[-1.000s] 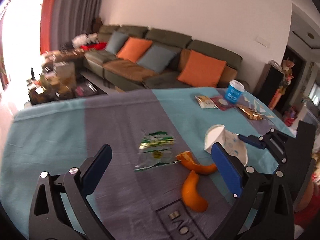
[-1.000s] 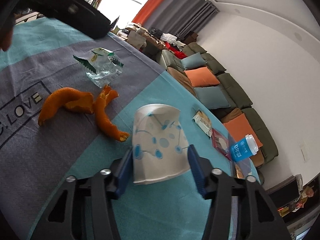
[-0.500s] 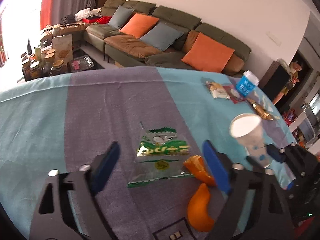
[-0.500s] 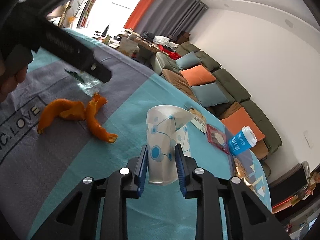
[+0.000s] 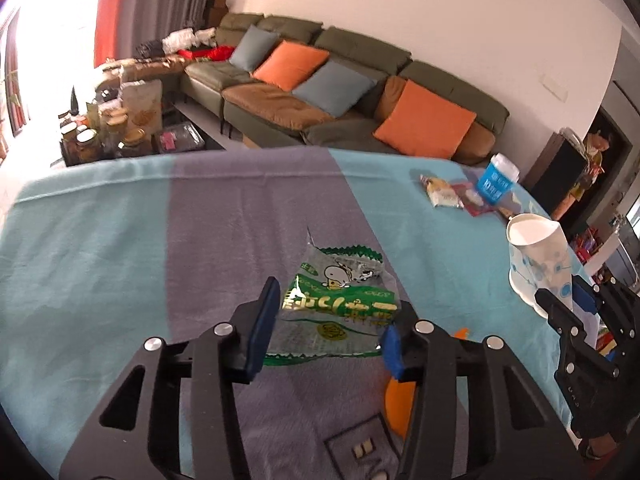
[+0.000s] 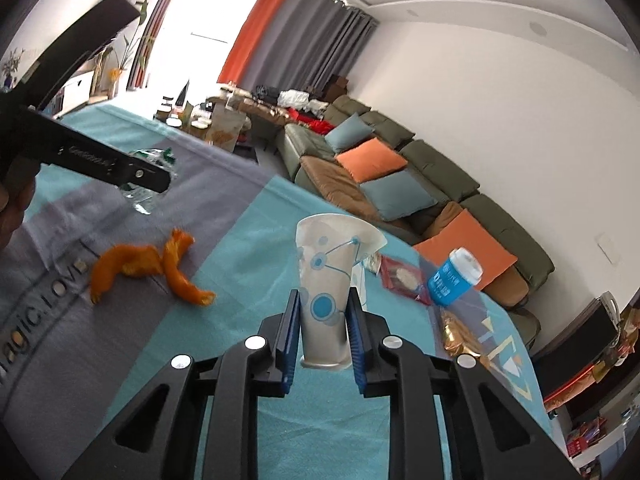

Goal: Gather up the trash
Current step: 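Grasp the white paper cup with the right tool while the left tool grasps the green wrapper, then carry paper cup and green wrapper to the teal bin and open both tools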

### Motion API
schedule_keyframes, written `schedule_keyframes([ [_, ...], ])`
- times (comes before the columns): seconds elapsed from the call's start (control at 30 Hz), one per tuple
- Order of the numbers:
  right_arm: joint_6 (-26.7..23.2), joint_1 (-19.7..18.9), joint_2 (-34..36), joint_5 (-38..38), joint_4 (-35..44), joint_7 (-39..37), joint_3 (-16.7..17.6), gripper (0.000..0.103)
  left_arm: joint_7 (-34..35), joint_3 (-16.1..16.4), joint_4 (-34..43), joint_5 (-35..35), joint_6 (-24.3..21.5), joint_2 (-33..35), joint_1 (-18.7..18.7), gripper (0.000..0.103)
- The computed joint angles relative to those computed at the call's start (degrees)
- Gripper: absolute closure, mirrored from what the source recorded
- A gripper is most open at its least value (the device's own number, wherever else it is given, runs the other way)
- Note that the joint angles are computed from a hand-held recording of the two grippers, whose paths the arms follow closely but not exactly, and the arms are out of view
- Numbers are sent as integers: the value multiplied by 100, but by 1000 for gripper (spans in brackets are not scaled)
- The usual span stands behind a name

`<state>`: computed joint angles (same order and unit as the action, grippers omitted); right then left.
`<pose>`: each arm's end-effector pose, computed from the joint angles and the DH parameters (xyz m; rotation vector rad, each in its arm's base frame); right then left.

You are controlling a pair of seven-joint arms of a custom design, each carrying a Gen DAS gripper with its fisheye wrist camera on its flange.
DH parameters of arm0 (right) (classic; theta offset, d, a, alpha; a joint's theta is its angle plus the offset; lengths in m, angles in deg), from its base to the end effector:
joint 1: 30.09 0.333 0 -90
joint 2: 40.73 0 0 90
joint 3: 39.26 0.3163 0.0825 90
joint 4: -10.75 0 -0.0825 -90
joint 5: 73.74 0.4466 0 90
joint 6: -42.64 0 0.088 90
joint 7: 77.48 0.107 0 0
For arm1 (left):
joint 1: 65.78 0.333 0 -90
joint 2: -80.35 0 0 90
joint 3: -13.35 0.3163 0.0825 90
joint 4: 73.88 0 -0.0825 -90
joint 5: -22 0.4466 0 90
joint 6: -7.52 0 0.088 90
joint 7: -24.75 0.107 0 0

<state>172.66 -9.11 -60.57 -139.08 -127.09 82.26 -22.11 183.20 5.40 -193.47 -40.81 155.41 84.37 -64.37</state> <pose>0.4219 0.3046 0.4428 -1.9156 1.6371 -1.3644 0.6386 -0.0566 0.3952 -1.4318 2.3178 -1.1938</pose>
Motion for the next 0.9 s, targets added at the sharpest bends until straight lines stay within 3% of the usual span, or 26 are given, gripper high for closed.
schedule_keyframes([
  [0.1, 44, 29, -116, -93, 5, 146, 65, 83, 431, 101, -362, -440, 23, -465, 52, 58],
  [0.33, 311, 112, -188, -416, 190, 496, 261, 83, 1128, 773, -1354, -1050, -138, -1760, 62, 58],
  [0.63, 764, 340, 240, -1057, 815, 784, 405, 83, 1206, 1595, -2174, -1012, 70, -2940, 257, 58],
  [0.9, 1427, 625, 746, -1539, 1439, 1030, 291, 83, 1217, 2167, -2425, -831, 248, -3477, 503, 58],
])
